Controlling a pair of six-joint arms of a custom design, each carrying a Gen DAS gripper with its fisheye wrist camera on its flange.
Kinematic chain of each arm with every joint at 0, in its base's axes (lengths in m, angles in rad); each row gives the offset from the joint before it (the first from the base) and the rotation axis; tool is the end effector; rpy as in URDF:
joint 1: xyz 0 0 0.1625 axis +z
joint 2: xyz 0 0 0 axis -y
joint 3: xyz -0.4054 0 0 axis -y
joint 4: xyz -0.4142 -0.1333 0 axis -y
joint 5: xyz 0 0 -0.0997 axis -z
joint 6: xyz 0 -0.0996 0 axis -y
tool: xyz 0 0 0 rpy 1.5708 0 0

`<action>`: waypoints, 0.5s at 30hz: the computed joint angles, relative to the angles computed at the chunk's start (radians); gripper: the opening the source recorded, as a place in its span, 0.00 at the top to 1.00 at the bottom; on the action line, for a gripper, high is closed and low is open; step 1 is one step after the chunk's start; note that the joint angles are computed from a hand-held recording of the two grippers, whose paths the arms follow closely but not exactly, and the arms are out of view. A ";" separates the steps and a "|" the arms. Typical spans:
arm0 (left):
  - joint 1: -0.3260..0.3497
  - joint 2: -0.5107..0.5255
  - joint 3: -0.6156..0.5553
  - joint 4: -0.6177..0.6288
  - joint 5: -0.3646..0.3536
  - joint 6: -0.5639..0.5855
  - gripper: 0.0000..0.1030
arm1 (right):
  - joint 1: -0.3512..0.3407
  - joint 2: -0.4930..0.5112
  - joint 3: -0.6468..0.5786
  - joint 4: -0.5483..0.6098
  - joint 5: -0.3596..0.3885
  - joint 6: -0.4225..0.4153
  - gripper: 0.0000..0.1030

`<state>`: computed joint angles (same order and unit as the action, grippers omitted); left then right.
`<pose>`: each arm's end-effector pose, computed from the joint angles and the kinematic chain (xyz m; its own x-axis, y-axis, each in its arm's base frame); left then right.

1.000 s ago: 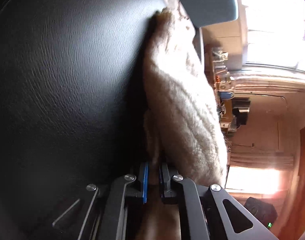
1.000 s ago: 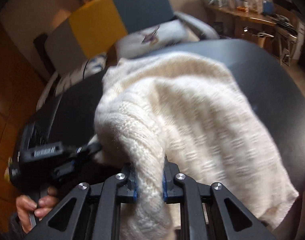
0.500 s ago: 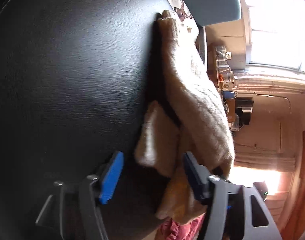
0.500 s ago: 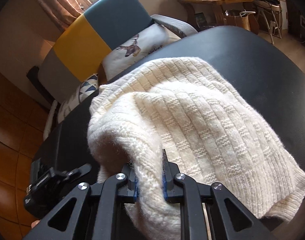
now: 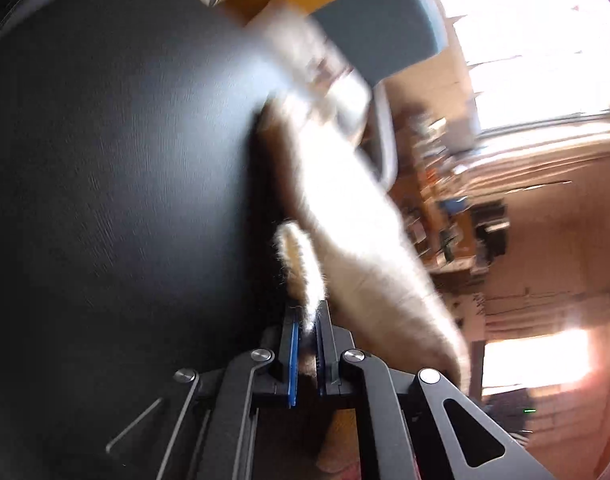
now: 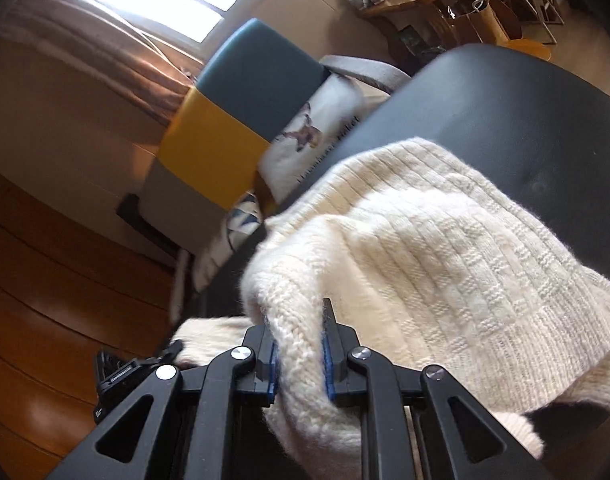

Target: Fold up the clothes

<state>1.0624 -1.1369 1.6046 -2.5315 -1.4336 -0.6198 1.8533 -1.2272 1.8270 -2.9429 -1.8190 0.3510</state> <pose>-0.2001 -0.6609 0.3039 -0.9791 -0.1005 0.1768 -0.1719 0.8736 -0.4552 0.2766 -0.5624 0.3108 -0.9877 0.1374 -0.0747 0.1490 0.6823 -0.7158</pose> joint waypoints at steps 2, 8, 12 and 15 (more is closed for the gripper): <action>0.007 -0.027 -0.030 -0.034 0.003 0.048 0.94 | 0.004 -0.003 0.003 -0.008 0.016 0.011 0.85; 0.083 -0.310 0.059 -0.041 0.097 0.112 0.94 | 0.031 0.048 -0.022 0.065 -0.068 0.027 0.85; 0.153 -0.507 0.139 -0.026 0.189 0.108 0.94 | 0.048 0.109 -0.063 0.153 -0.094 0.018 0.83; 0.207 -0.601 0.172 -0.026 0.245 0.091 0.94 | 0.067 0.162 -0.109 0.220 -0.148 0.012 0.79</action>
